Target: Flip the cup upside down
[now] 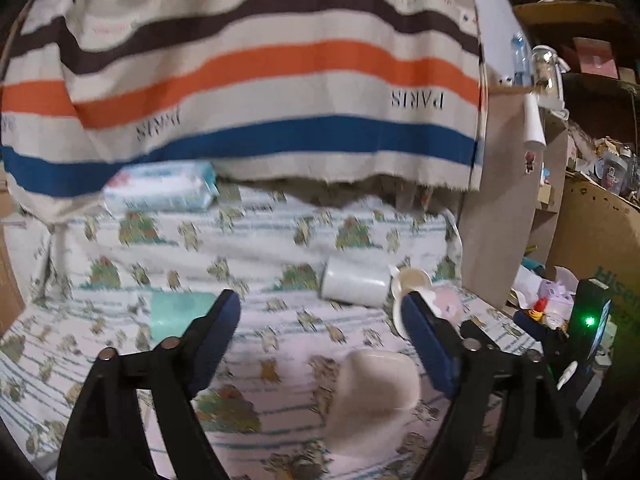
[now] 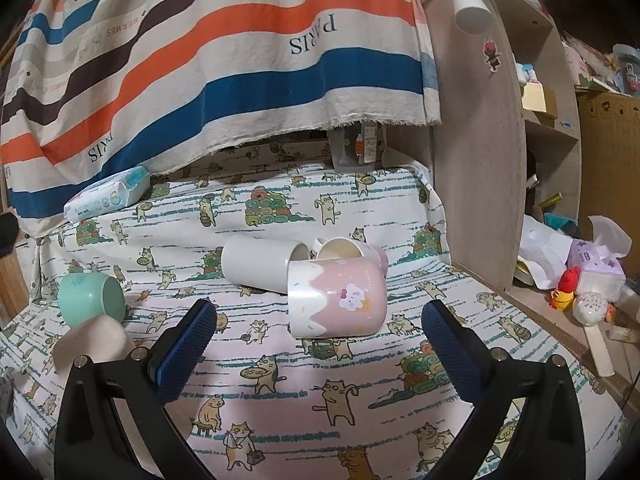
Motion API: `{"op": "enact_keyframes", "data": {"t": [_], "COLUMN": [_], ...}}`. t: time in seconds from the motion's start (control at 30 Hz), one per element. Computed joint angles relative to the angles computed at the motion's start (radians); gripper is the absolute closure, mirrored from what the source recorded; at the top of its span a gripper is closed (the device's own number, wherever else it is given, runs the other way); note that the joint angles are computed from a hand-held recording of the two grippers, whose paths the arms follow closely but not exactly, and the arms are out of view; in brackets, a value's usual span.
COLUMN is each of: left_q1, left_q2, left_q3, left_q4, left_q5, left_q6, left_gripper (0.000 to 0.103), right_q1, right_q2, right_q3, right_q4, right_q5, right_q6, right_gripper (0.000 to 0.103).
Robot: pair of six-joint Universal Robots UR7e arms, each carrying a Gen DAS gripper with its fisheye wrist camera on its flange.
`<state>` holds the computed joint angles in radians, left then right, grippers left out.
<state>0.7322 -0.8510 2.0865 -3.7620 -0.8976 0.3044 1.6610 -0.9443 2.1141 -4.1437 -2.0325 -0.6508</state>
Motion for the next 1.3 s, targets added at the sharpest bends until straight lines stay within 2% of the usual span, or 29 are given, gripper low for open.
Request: {"op": "enact_keyframes", "data": {"t": [0.1,0.23,0.33,0.5,0.6,0.77,0.9,1.0,1.07,1.17,1.3], "left_q1": [-0.008,0.007,0.025,0.046,0.067,0.091,0.112,0.111,0.111,0.098,0.109], "left_q2": [0.04,0.044,0.028,0.041,0.042,0.078,0.088,0.106,0.106,0.121,0.107], "left_q3": [0.018,0.047,0.055,0.056,0.053,0.028,0.024,0.019,0.026,0.02,0.014], "left_q4": [-0.213,-0.337,-0.316,-0.325,-0.27,-0.288,-0.271,-0.291,-0.284,-0.288,-0.221], "left_q5": [0.027,-0.017,-0.036,-0.022,-0.018,0.007,-0.014,-0.003,-0.02,0.001,-0.006], "left_q6": [0.132,0.19,0.166,0.176,0.144,0.151,0.141,0.167,0.176,0.21,0.171], "left_gripper": [0.003,0.001,0.001,0.001,0.001,0.001,0.001,0.001,0.001,0.001,0.001], "right_q1": [0.008,0.019,0.023,0.017,0.016,0.014,0.018,0.017,0.017,0.017,0.017], "right_q2": [0.009,0.021,0.023,0.012,0.009,0.003,0.003,0.002,0.003,0.002,0.003], "right_q3": [-0.002,-0.003,-0.007,0.001,0.005,0.014,0.015,0.013,0.014,0.013,0.013], "right_q4": [-0.011,-0.022,-0.011,0.008,0.012,0.021,0.023,0.026,0.025,0.025,0.025], "right_q5": [-0.001,0.001,-0.002,0.016,0.025,0.044,0.038,0.037,0.036,0.038,0.037], "right_q6": [-0.026,-0.065,-0.077,-0.066,-0.07,-0.074,-0.073,-0.076,-0.077,-0.077,-0.077], "right_gripper": [0.0,0.0,0.0,0.0,0.0,0.0,0.0,0.0,0.0,0.0,0.0]}}
